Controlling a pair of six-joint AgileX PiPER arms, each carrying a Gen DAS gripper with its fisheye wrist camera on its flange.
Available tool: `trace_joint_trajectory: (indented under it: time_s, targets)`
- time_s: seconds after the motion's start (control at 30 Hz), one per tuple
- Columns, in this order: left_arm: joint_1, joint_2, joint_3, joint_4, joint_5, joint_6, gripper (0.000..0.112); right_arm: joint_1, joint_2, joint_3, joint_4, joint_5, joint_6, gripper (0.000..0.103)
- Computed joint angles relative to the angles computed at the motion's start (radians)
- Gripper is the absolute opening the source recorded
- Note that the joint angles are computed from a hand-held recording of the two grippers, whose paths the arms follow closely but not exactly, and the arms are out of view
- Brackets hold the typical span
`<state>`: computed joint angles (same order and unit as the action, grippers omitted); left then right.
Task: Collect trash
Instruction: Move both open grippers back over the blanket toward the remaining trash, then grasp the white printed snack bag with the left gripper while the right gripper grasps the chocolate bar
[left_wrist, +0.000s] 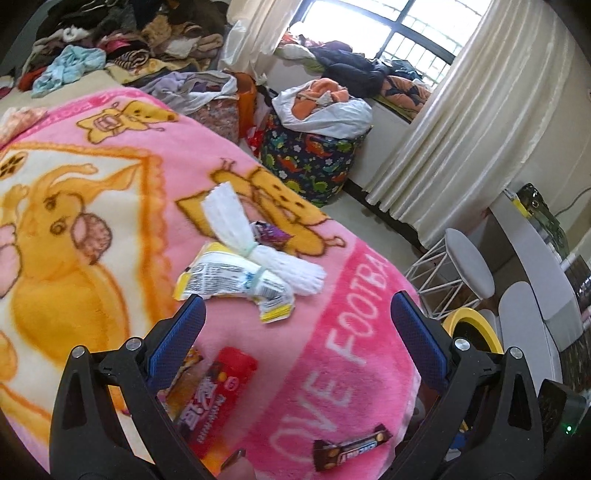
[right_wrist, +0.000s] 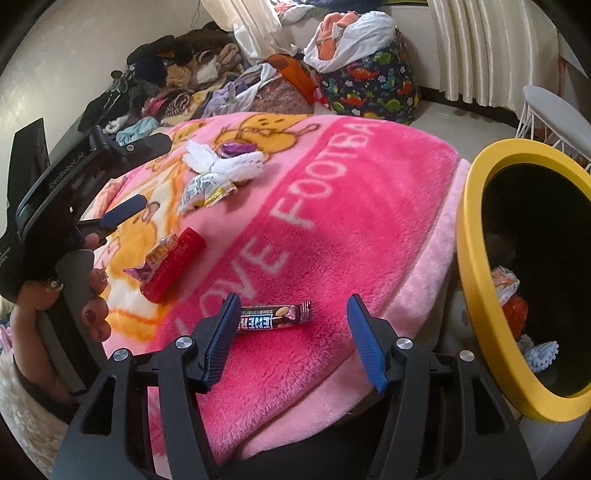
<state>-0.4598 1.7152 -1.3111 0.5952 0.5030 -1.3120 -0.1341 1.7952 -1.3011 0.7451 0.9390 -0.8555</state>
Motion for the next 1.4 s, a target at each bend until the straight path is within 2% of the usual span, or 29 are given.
trace_joint_trajectory:
  time_s: [0.2, 0.4, 0.57, 0.63, 0.7, 0.8, 0.9, 1.0, 1.27, 1.3, 1.4]
  targets:
    - [0.034, -0.001, 0.027, -0.064, -0.030, 0.037, 0.091, 0.019, 0.027, -0.006, -0.015, -0.008, 0.028, 0.057]
    - [0.078, 0.035, 0.018, -0.250, -0.074, 0.186, 0.078, 0.048, 0.066, -0.024, -0.026, 0.000, 0.058, 0.057]
    - [0.108, 0.089, -0.019, -0.397, -0.089, 0.289, 0.069, 0.065, 0.103, -0.045, -0.038, 0.025, 0.084, 0.046]
    - [0.114, 0.119, -0.045, -0.441, -0.082, 0.321, 0.064, 0.064, 0.112, -0.054, -0.030, 0.043, 0.078, 0.035]
    - [0.120, 0.147, -0.073, -0.476, -0.066, 0.351, 0.061, 0.064, 0.113, -0.051, -0.029, 0.044, 0.076, 0.031]
    - [0.123, 0.183, -0.106, -0.495, -0.042, 0.361, 0.055, 0.051, 0.121, -0.058, -0.014, 0.064, 0.067, 0.023]
    - [0.125, 0.210, -0.134, -0.497, -0.012, 0.354, 0.040, 0.040, 0.122, -0.059, 0.006, 0.073, 0.057, 0.019]
    - [0.126, 0.211, -0.126, -0.500, -0.014, 0.359, 0.027, 0.036, 0.118, -0.064, 0.019, 0.073, 0.043, 0.015]
    - [0.107, 0.143, -0.052, -0.423, -0.040, 0.324, 0.022, 0.028, 0.073, -0.035, 0.065, 0.050, -0.037, 0.011]
    - [0.105, 0.130, -0.043, -0.407, -0.038, 0.314, 0.018, 0.032, 0.060, -0.023, 0.074, 0.042, -0.046, 0.010]
    - [0.098, 0.091, -0.013, -0.365, -0.049, 0.285, 0.016, 0.034, 0.049, -0.029, 0.087, 0.045, -0.055, 0.010]
